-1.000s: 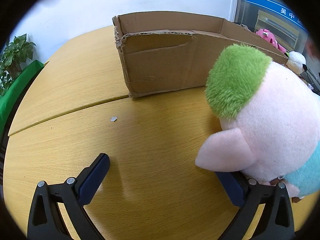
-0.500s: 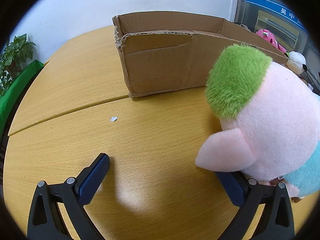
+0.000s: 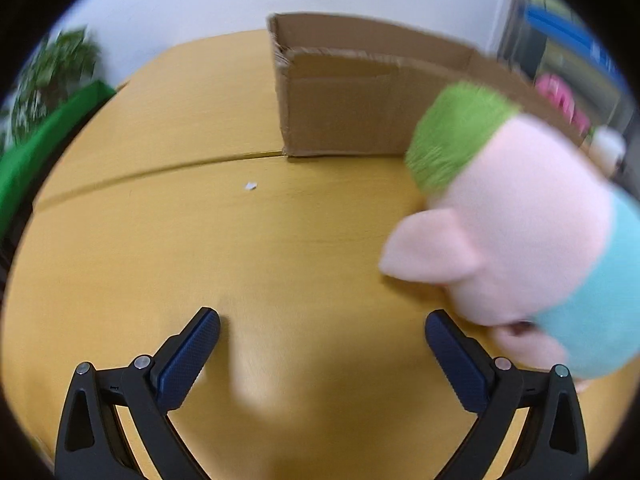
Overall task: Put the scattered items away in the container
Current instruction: 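Move the right gripper to the plush pig and close on its body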
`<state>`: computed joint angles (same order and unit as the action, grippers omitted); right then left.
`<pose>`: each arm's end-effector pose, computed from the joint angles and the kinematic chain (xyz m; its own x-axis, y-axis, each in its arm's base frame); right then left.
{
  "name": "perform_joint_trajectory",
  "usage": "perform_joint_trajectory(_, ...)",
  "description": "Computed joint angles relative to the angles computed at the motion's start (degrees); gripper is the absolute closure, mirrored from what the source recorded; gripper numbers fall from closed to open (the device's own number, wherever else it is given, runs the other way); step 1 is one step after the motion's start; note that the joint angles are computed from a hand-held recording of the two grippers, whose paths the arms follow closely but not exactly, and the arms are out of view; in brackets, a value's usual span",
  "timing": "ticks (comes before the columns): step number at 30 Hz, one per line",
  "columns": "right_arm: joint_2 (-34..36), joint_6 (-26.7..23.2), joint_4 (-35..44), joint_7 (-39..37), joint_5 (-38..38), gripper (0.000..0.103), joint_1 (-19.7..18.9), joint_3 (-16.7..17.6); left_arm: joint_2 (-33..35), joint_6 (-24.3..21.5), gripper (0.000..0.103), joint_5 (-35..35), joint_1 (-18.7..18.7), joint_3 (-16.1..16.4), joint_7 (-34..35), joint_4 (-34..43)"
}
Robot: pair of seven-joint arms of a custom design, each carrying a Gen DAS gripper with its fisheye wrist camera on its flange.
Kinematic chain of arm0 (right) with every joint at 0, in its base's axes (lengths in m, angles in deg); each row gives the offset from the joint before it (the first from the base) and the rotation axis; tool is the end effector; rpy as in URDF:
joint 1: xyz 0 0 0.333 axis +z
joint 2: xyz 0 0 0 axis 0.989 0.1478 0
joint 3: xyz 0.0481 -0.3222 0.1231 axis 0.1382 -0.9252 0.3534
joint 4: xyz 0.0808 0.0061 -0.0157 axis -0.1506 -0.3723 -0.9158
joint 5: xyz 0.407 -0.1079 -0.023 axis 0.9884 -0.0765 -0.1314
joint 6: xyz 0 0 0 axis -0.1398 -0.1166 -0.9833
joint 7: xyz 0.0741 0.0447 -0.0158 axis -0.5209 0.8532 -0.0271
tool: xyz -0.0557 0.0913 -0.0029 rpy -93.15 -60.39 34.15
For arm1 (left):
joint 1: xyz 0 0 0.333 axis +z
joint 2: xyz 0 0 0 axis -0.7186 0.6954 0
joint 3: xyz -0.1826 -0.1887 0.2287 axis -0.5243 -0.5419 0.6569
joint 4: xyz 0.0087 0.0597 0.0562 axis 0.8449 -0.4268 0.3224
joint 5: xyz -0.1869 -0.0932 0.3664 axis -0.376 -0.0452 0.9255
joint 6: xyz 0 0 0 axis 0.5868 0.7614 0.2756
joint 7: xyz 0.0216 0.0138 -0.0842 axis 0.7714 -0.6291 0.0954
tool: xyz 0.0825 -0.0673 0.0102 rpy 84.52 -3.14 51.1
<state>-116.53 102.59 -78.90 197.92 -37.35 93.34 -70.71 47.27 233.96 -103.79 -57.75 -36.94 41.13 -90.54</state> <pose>0.3264 0.1353 0.5285 -0.0056 -0.9998 -0.0179 -0.6672 0.0171 -0.7446 0.5500 -0.2224 0.4790 -0.5223 -0.8392 0.1514 -0.7429 0.3607 -0.5639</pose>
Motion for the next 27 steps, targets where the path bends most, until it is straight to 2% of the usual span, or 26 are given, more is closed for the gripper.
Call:
perform_joint_trajectory(2,-0.6,2.0,2.0,0.4,-1.2,0.0,0.9,3.1,-3.0,0.4,0.001,-7.0,-0.1,0.6,1.8,-1.9)
perform_joint_trajectory(5,2.7,6.6,6.6,3.8,-2.9,0.0,0.4,8.0,-6.5,-0.1,0.001,-9.8,-0.5,1.0,-2.4,-3.0)
perform_joint_trajectory(8,10.9,12.3,11.9,6.6,-1.2,0.0,3.1,8.4,-5.8,-4.4,0.001,-9.3,-1.3,1.2,-3.8,-0.2)
perform_joint_trajectory(11,19.9,13.8,17.5,6.6,-0.1,0.0,6.0,8.0,-2.2,-9.9,0.0,-11.3,-1.6,1.2,-3.6,4.3)
perform_joint_trajectory(13,25.3,12.2,21.4,6.9,-0.7,0.0,6.5,8.8,0.6,-13.2,0.001,-15.1,-1.3,1.1,-3.1,7.6)
perform_joint_trajectory(17,32.7,7.8,27.0,9.1,-5.5,0.0,6.6,9.8,5.0,-17.4,0.0,-16.2,-0.3,-0.1,-4.4,12.6)
perform_joint_trajectory(21,36.4,3.0,30.8,17.3,-15.0,0.0,4.9,11.0,7.0,-17.1,0.0,-16.0,-0.2,-1.4,-4.4,14.4)
perform_joint_trajectory(27,37.3,1.2,31.3,16.4,-12.4,0.0,9.1,5.9,8.7,-21.5,0.001,-21.0,1.3,-2.1,-2.2,15.7)
